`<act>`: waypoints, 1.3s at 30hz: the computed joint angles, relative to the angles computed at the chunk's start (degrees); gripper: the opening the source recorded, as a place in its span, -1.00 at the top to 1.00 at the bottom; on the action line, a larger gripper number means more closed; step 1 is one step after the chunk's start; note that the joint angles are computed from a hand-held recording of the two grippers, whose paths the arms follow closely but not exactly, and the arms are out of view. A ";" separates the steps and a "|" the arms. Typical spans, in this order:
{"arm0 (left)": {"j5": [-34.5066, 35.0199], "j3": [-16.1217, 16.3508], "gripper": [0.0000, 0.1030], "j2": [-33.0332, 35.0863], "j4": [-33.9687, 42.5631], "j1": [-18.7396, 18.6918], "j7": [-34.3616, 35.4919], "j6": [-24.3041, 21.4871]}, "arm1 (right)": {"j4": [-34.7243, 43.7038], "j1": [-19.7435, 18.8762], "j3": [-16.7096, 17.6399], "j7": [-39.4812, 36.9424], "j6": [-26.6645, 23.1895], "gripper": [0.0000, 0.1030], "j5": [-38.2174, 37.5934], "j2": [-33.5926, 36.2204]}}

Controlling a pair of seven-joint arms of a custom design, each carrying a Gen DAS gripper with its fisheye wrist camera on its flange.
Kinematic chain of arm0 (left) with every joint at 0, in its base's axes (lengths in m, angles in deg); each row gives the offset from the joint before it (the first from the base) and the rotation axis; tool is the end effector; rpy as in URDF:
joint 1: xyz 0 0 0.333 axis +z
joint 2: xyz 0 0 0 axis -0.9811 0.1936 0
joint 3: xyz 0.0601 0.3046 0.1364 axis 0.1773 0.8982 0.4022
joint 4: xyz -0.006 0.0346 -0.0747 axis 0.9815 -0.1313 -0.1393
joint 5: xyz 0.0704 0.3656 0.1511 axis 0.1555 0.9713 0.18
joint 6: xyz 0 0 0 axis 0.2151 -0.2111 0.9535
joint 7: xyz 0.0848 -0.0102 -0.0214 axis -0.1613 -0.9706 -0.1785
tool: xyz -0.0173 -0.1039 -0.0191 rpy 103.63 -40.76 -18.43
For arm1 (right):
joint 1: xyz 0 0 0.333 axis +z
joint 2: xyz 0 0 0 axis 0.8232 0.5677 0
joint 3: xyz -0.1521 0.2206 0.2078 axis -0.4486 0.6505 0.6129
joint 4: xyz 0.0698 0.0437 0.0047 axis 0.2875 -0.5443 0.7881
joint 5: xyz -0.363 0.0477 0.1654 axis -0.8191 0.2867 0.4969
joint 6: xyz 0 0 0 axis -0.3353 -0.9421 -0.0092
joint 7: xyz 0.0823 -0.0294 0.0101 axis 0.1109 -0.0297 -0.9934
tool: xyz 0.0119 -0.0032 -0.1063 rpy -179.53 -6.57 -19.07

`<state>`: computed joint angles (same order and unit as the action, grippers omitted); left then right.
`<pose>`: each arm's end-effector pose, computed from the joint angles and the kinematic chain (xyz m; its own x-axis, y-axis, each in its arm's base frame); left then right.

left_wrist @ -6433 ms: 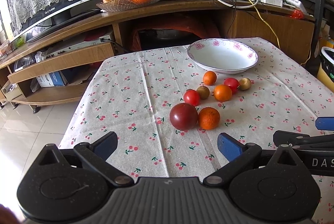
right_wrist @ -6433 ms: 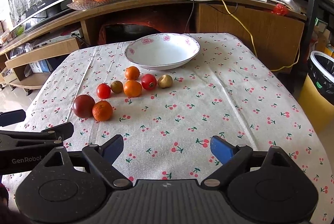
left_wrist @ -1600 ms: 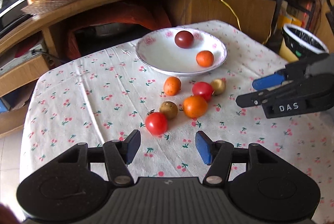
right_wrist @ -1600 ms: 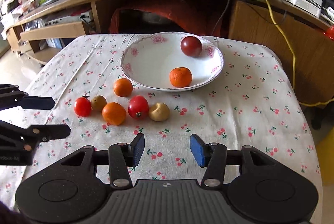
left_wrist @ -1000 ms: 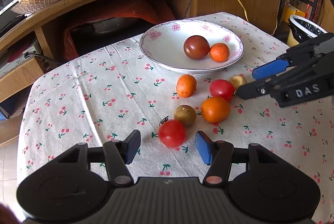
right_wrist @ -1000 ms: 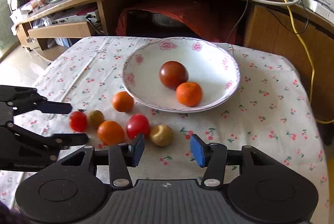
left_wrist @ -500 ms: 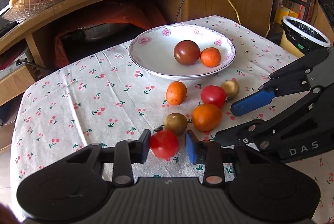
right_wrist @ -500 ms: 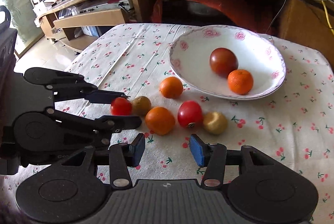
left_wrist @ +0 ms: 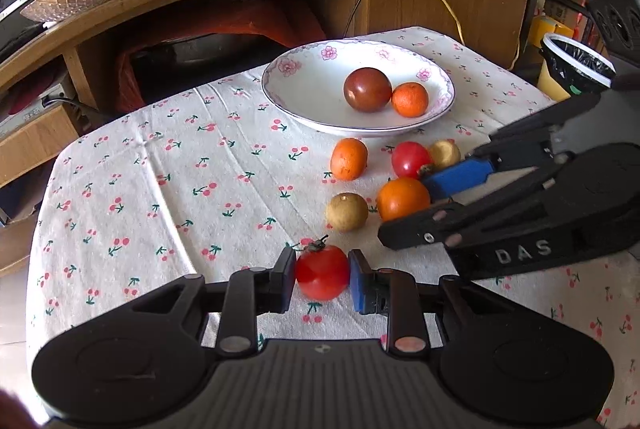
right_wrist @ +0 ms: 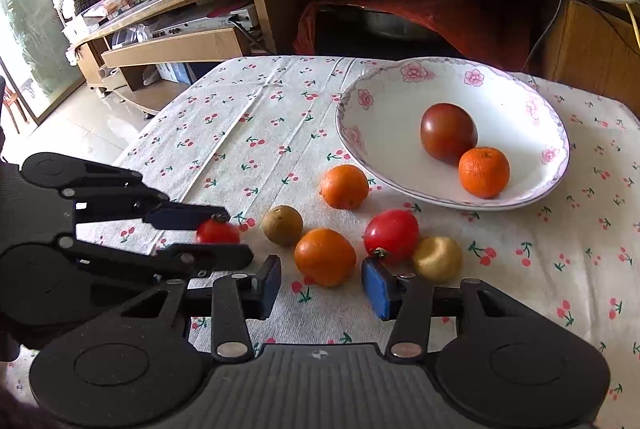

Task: Organize fruits
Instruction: 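Close the right gripper on the orange and lift it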

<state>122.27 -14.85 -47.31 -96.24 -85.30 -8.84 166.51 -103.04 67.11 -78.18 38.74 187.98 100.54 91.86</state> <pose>0.6509 -0.1766 0.4061 -0.0446 -0.9989 -0.0168 -0.7559 0.0447 -0.6531 0.7604 0.2433 0.4129 0.7781 -0.6008 -0.1833 -0.5673 -0.5468 -0.6158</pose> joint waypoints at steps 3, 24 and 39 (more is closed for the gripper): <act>-0.57 -0.38 0.26 0.05 0.13 0.39 0.61 -0.20 | -0.34 0.37 -0.05 -0.57 1.25 0.18 -0.22 0.03; -0.85 -0.11 0.21 1.93 3.52 -0.69 0.15 -3.60 | -6.18 0.46 -1.62 3.36 4.63 0.45 -2.35 -3.93; 10.97 3.02 0.26 -0.54 5.31 -5.29 -10.22 -8.67 | -8.82 1.71 -2.56 3.75 9.76 0.46 -5.13 -6.76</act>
